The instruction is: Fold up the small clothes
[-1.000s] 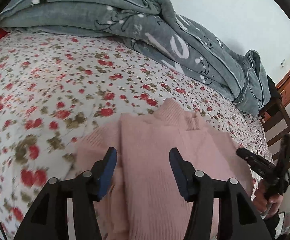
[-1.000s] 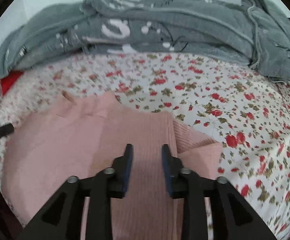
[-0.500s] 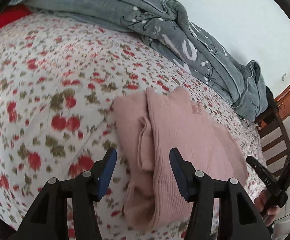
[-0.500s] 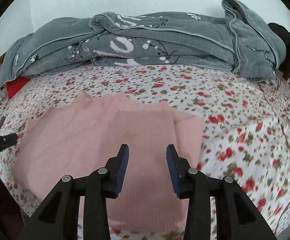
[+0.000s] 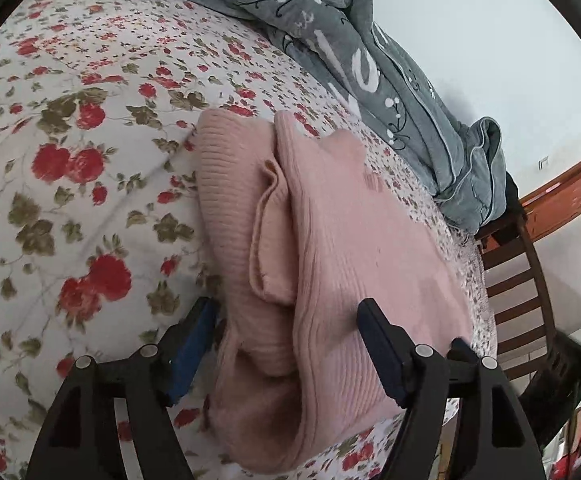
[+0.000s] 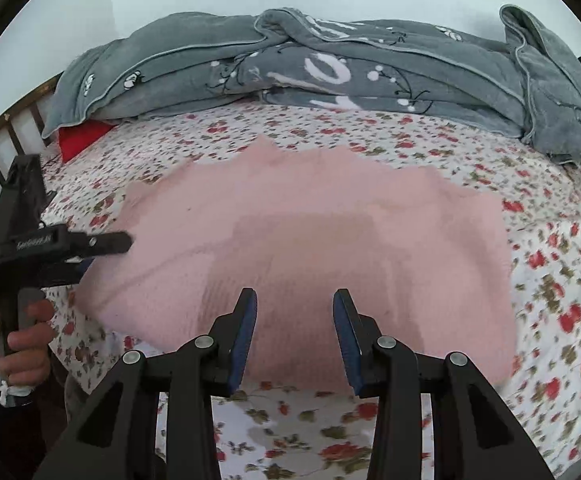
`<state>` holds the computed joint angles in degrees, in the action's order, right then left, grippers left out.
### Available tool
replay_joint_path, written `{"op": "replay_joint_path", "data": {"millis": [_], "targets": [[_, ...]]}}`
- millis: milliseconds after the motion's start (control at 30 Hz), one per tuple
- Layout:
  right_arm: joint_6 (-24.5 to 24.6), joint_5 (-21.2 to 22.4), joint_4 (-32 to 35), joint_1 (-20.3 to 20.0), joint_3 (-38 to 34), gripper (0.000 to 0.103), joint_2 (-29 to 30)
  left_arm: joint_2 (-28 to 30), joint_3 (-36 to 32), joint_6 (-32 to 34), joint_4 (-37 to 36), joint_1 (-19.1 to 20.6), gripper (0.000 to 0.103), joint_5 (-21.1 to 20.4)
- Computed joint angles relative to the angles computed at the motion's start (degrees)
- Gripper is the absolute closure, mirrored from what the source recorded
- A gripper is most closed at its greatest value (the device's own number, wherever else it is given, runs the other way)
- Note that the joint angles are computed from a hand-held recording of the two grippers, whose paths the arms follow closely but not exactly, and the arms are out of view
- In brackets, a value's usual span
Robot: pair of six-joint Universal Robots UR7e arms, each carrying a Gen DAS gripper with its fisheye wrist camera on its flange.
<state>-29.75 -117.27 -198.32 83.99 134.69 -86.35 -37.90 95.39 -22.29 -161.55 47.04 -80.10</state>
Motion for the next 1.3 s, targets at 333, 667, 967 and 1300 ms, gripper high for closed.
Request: {"op": "replay_joint_path", "data": {"millis": [333, 667, 967, 1300], "targets": [[-3.4, -5.1, -13.4, 0.0, -0.9, 0.066, 10.4, -0.2, -0.3, -2.0, 0.7, 0.0, 0.034, -0.1], [-5.5, -4.1, -20.2, -1.0, -2.4, 0.071, 13.0, 0.8, -1.7, -1.9, 1.6, -0.3, 0.036, 0.5], [-6.1, -2.6, -20.1, 0.0, -3.9, 0.074, 12.5, 0.2, -1.3, -1.9, 1.4, 0.2, 0.04, -0.2], [-8.8, -0.3, -19.0, -2.6, -5.8, 0.074, 14.6, -0.4, -0.9, -2.7, 0.5, 0.3, 0.046, -1.2]]}}
